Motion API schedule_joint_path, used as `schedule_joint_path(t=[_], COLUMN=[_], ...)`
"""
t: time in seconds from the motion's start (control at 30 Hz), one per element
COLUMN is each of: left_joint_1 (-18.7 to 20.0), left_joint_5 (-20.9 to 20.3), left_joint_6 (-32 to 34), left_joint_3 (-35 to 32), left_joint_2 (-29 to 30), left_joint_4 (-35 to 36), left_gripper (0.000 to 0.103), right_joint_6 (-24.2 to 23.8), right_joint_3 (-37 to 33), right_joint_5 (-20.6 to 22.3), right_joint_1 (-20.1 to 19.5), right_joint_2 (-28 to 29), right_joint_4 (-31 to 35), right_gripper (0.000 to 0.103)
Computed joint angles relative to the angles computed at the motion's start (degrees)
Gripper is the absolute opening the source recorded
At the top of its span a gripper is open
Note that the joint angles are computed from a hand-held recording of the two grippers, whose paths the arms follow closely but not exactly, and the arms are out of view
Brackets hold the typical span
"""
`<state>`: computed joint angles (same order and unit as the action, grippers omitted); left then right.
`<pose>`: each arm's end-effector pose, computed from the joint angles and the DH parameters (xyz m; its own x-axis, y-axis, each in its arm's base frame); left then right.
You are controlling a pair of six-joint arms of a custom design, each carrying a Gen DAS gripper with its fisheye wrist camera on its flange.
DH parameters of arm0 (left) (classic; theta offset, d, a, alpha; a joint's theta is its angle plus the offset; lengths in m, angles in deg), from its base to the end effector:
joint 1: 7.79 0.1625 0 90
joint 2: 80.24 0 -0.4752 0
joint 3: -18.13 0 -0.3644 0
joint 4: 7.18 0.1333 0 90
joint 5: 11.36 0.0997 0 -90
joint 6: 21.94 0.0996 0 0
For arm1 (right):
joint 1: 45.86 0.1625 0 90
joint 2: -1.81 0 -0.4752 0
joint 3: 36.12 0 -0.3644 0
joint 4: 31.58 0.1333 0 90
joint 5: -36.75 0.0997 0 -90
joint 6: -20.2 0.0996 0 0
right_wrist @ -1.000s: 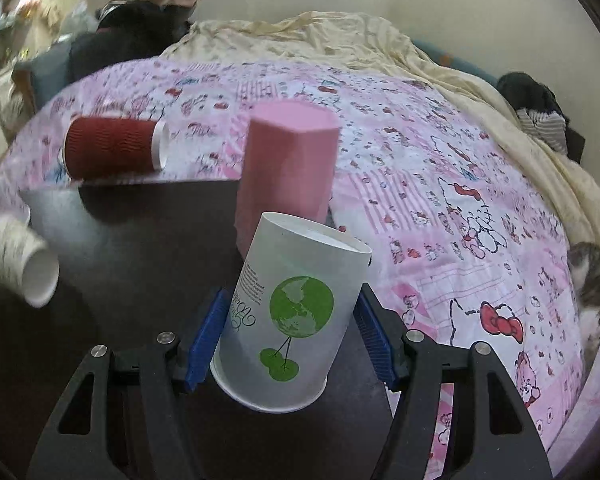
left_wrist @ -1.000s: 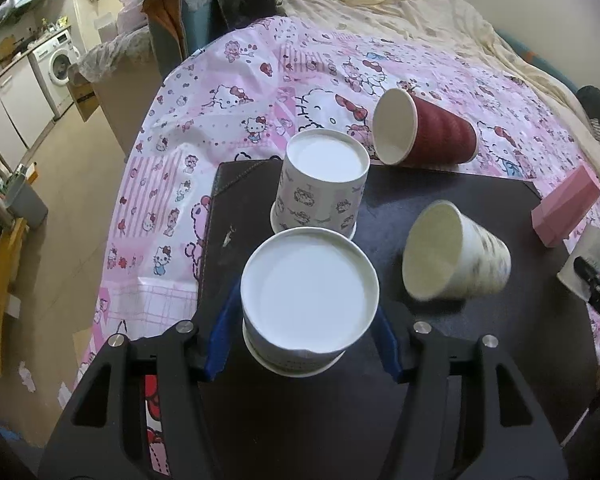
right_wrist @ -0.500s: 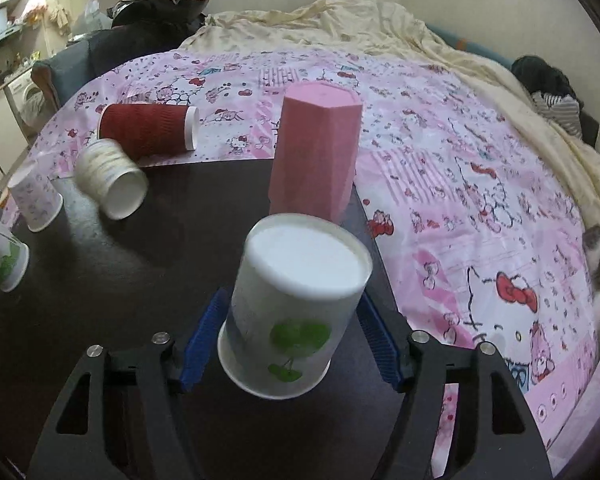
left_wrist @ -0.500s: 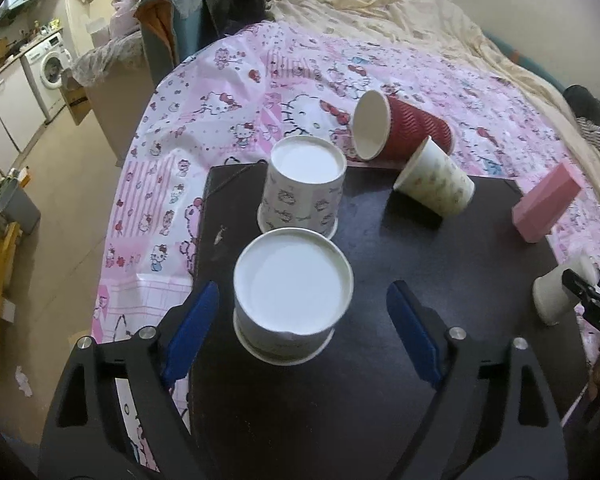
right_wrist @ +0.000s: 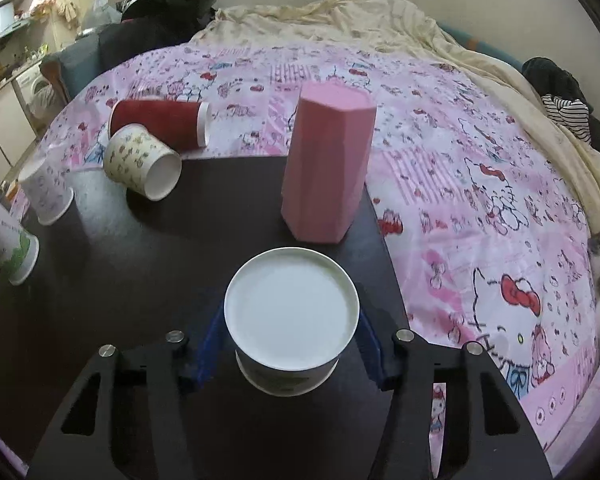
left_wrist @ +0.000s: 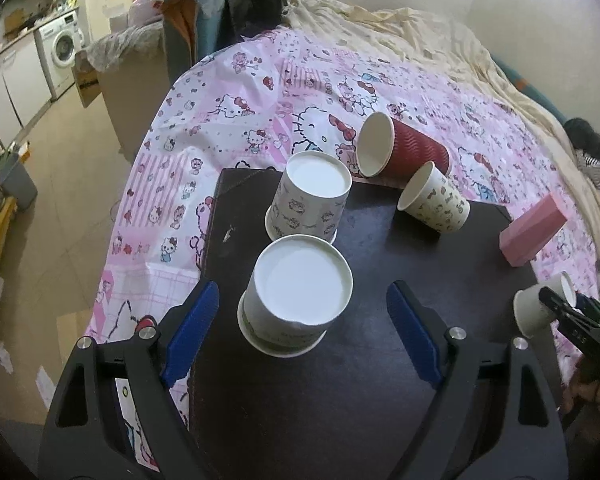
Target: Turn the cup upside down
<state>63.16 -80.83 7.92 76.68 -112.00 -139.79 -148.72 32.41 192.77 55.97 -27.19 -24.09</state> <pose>-0.1186 -0.8590 0.1858 -0.6384 0.6395 -0.4284 0.7286 0.6815 -0.0684 0.1749 -0.6288 0.0634 -0.5445 0.6541 0.5250 -0.0462 0.6016 -0.7975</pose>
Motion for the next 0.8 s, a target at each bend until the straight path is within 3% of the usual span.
schedule_joint_path(t=[0.17,0.5,0.57,0.63,0.7,0.8], left_joint_1=[-0.24,-0.27,-0.24,-0.15,-0.18,-0.63], left_joint_5=[1.01,-0.42,-0.89,-1.68,-2.21,-1.93], left_joint_6=[2.17,2.51,2.42,2.2,2.39,3.16], left_joint_3=[1.44,1.71,1.68,1.41,1.02,1.69], left_joint_2=[-0.35,-0.74,-0.89,-1.06,-1.26,-2.1], left_joint_4=[-1.39,-2.3,-2.7,-2.46,-1.93,-3.88], left_gripper=[0.084,0.084,0.084,0.084,0.084,0.085], right_joint_6=[-2.49,0.05,0.45,-0.07,-3.1,-3.81], right_joint_3=[-0.37,-2.15,-1.67,-1.46,0.77,3.44], right_joint_5=[0.13,-0.5,-1.72,-1.07,-0.48,0.48], right_joint_1=[-1.33,-2.4,-2.48,-2.15,-1.48,0.0], right_joint_2=[-0.89,-0.38,-0.74,-0.84,-2.18,-4.14], right_joint_4=[-2.25,0.27,0.07,-0.87,-5.86,-10.5], right_gripper=[0.059,0.061,0.073,0.091,0.092,0.092])
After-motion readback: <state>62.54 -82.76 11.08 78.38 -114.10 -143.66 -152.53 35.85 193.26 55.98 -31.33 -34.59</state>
